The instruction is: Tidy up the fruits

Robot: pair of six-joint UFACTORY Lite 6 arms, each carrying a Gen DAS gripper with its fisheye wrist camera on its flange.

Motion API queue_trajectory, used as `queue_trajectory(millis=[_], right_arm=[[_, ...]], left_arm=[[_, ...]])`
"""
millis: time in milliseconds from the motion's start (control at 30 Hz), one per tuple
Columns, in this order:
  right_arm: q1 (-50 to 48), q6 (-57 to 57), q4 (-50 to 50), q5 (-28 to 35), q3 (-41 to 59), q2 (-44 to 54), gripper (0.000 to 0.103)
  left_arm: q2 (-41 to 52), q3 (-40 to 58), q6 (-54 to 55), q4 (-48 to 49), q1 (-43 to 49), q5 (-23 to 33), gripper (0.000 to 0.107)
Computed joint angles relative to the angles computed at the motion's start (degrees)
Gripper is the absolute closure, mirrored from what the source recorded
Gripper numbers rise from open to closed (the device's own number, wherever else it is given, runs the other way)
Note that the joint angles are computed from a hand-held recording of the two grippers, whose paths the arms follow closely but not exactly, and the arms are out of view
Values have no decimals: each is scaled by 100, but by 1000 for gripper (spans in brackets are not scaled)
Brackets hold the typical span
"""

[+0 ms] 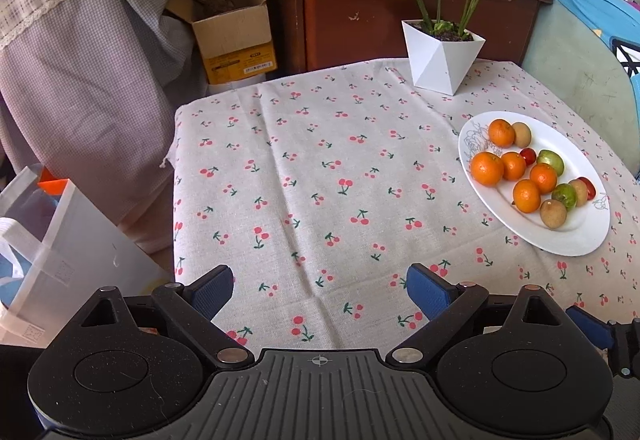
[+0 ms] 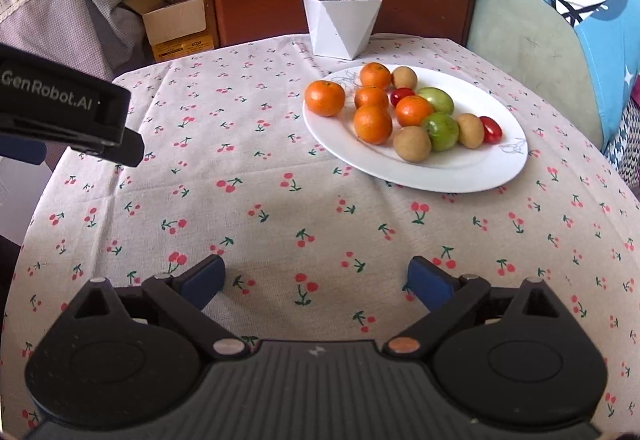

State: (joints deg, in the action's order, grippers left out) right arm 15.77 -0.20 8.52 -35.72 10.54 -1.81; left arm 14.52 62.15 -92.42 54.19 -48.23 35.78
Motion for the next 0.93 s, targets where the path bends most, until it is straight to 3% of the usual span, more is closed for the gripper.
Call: queue_trajectory(millis=[333,933], right_arm=[[99,119,-378,-1564,299,1214,1],[18,97,-645,-1633,399,1344,1]], left_arm=[[-115,-171,-54,13,141,-140,12],[301,-23,-111,123,297,-243,12]])
